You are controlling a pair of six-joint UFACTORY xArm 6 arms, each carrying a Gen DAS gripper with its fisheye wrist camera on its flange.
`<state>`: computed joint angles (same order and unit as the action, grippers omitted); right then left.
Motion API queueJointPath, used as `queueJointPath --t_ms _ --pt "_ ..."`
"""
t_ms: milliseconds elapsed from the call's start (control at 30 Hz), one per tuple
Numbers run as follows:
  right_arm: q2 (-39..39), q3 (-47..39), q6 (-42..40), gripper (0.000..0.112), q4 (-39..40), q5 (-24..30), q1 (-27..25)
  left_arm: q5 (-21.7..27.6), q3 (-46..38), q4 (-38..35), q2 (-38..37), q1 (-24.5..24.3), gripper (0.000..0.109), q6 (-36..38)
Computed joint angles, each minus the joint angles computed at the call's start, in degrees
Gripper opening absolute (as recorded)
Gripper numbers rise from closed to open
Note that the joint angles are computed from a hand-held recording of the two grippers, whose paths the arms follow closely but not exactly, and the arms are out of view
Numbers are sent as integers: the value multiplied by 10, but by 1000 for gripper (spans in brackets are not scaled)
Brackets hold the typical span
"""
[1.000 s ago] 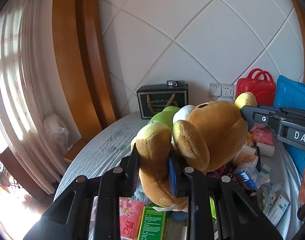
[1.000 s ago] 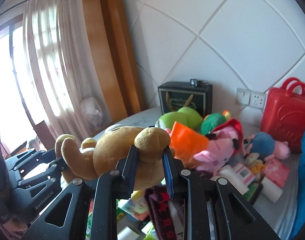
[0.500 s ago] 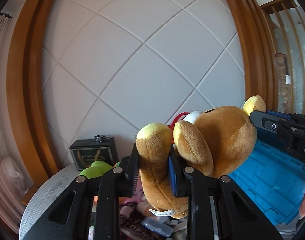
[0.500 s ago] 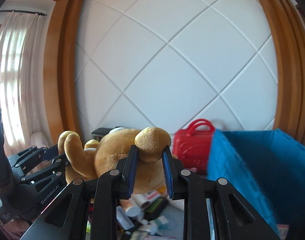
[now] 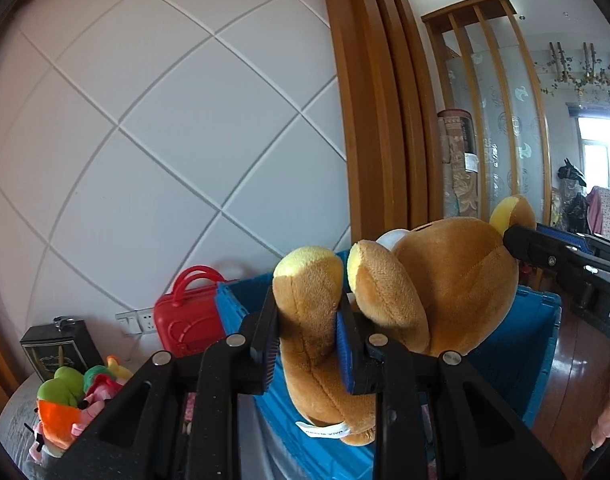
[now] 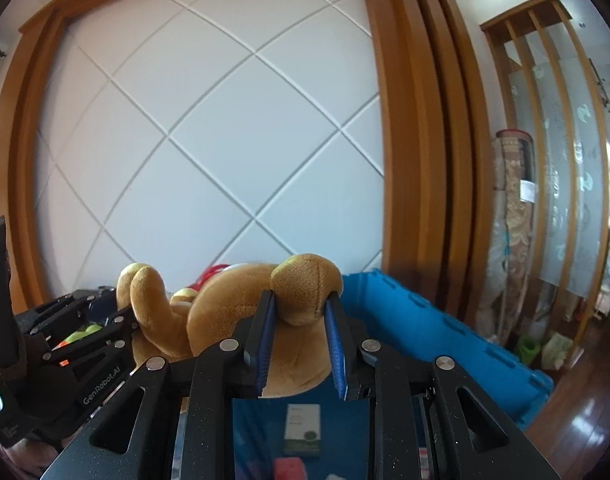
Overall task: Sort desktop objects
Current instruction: 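Carry the bear over the crate and open both tools to drop it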
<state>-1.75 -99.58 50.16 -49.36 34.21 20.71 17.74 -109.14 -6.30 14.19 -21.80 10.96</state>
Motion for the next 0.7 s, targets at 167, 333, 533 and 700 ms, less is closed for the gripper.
queueJointPath --t_ms 167,333,533,700 --pt "-46 74 -9 24 39 -15 -57 60 -74 30 58 -38 25 -20" --pt "-60 110 -25 24 77 -19 -95 104 -104 56 79 -53 28 -38" --pt "-55 109 -3 25 45 19 -99 96 -86 101 71 -54 63 -80" --pt "-50 102 9 52 20 39 -90 73 -55 121 47 -47 70 -101"
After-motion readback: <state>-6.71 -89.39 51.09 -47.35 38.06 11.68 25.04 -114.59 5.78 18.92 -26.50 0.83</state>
